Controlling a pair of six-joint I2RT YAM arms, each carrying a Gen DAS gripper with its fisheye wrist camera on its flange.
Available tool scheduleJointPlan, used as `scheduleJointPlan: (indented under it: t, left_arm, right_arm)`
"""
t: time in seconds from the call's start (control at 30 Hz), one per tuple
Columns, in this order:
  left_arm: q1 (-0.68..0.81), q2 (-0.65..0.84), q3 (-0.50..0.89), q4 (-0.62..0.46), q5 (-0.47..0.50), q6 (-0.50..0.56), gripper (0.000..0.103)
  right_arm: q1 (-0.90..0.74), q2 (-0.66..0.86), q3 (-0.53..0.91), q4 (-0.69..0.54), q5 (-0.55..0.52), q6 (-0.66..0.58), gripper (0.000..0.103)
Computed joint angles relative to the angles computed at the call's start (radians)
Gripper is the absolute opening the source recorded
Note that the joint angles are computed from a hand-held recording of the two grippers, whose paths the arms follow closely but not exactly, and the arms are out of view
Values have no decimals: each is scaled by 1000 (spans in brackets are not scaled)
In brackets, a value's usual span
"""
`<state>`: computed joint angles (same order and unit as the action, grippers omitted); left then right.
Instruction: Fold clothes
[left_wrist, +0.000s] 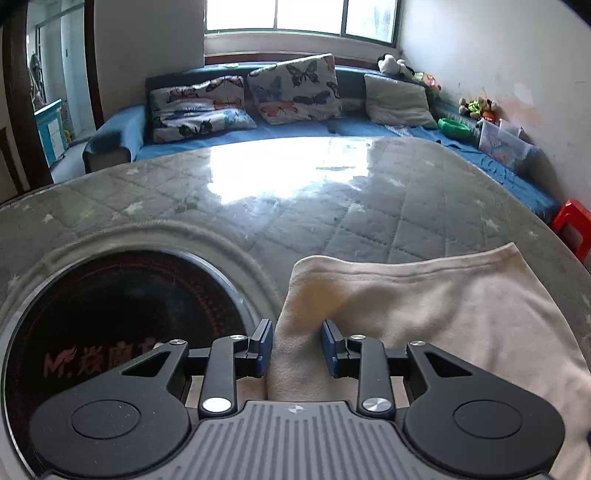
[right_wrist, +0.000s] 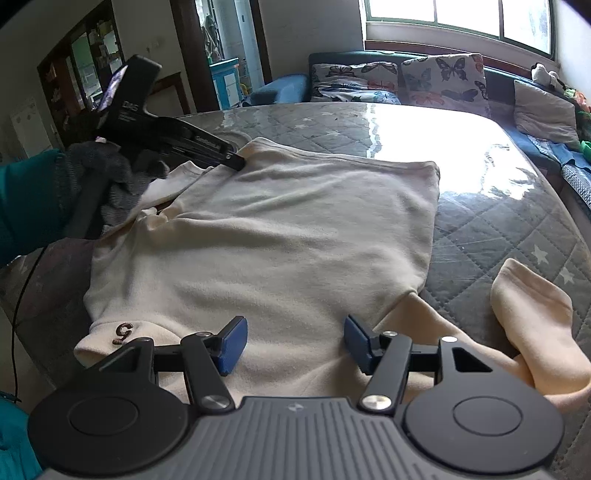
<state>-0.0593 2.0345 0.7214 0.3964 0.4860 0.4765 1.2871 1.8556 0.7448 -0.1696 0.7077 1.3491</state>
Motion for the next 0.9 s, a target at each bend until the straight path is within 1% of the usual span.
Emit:
scheduleJointPlan:
  t: [0.03, 0.07, 0.1, 0.17, 0.2, 0.3, 0.33, 0.4, 0.43, 0.5, 0.53, 0.6, 0.73, 0.77, 0.8, 0.87, 0.9]
  left_arm:
    - [-1, 0, 3, -3, 5, -3, 28]
    - [1, -3, 2, -9, 19, 5, 18]
    - [2, -12, -8, -8, 24, 19, 13]
    - [4, -45, -59, 28, 39, 55, 6]
    - [7, -66, -87, 48, 56, 76, 6]
    - [5, -139, -171, 53, 127, 184, 6]
    - [6, -159, -193, 37, 152, 235, 6]
    - [7, -190, -225, -22, 191, 333, 10]
    - [8, -198, -240, -31, 204, 364, 10]
    - [13, -203, -267, 17, 207, 355, 11]
    - [15, -204, -280, 44, 208, 347, 15]
    - [4, -199, -284, 100, 164, 286, 33]
    - [-9, -162, -259, 196, 79, 162, 43]
    - [-7, -147, -243, 209, 66, 135, 48]
    - [-6, -132, -222, 203, 52, 112, 49]
    - [1, -110, -167, 131, 44, 87, 49]
    - [3, -97, -146, 113, 40, 78, 49]
  right_arm:
    - [0, 0, 0, 1, 0, 0, 60]
    - [0, 0, 0, 3, 0, 0, 60]
    - [2, 0, -2, 5, 1, -1, 60]
    - [5, 0, -4, 10, 3, -1, 60]
    - [5, 0, -4, 12, 3, -2, 60]
    - [6, 0, -6, 18, 4, -3, 60]
    - [7, 0, -7, 20, 5, -4, 60]
    - [7, -4, -11, 24, 5, -5, 60]
    - [7, -5, -13, 26, 6, -5, 60]
    - [8, -7, -16, 30, 7, -4, 60]
    - [9, -7, -18, 30, 8, -3, 60]
    - [9, -7, -17, 29, 8, -4, 60]
    - [8, -9, -19, 30, 6, -5, 60]
    - [8, -9, -18, 29, 6, -3, 60]
    - [8, -9, -17, 28, 6, -1, 60]
    - [7, -7, -13, 24, 3, -4, 60]
    - [5, -8, -12, 22, 1, -6, 60]
